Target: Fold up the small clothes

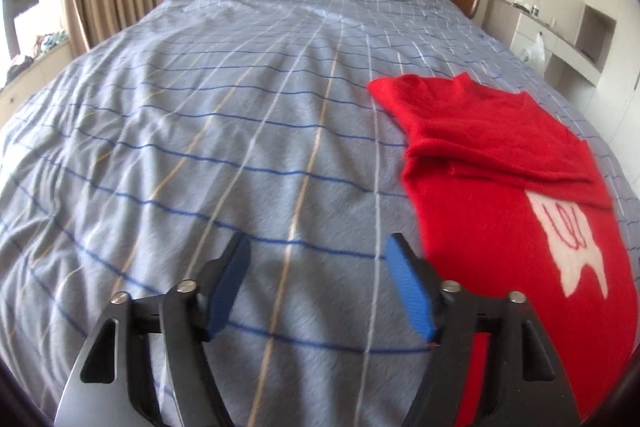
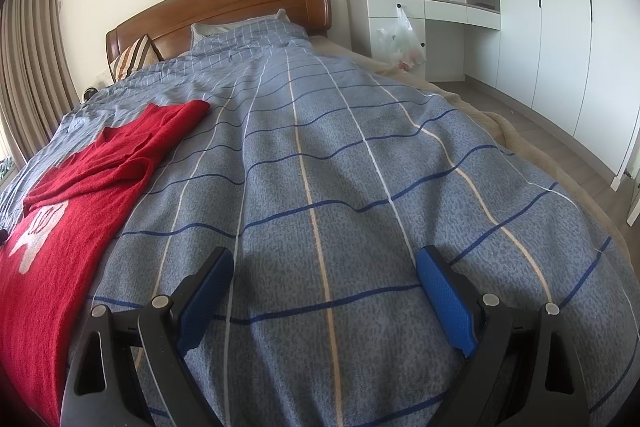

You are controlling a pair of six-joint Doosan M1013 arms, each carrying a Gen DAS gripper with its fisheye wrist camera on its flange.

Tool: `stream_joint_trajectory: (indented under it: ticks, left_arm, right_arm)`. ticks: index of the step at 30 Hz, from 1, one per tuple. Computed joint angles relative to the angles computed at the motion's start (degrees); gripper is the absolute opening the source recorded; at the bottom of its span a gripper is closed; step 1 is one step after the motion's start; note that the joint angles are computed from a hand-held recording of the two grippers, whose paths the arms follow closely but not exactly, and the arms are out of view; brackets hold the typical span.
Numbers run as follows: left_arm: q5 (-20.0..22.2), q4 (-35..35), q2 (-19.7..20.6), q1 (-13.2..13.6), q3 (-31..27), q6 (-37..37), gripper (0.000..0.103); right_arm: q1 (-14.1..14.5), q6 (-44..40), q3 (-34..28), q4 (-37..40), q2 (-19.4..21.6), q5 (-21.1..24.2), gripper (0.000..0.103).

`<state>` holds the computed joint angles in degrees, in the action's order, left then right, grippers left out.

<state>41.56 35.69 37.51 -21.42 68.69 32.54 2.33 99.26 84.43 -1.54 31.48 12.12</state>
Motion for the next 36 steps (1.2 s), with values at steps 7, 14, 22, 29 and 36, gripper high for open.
stream_joint_trajectory:
  ticks: [7, 14, 22, 29, 36]
  left_arm:
    - [4.39, 2.87, -0.23, -0.65, 2.08, -2.47, 0.088]
    - [2.48, 7.42, -0.35, -0.97, 4.20, -8.45, 0.096]
    - [2.20, 7.92, -0.26, -0.94, 4.47, -9.59, 0.100]
    - [2.27, 9.48, -0.31, -1.23, 4.92, -10.83, 0.100]
    - [2.27, 9.45, -0.31, -1.24, 4.91, -10.82, 0.100]
  right_arm:
    - [-0.04, -0.31, -0.02, 0.31, 0.02, -0.05, 0.092]
    - [0.00, 0.37, 0.06, -0.50, -0.03, -0.19, 0.092]
    - [0.22, 3.76, -0.10, -4.21, 0.03, 0.05, 0.092]
    - [0.21, 3.51, -0.09, -3.95, 0.05, 0.00, 0.092]
    - [0.20, 3.53, -0.05, -3.97, 0.05, -0.05, 0.092]
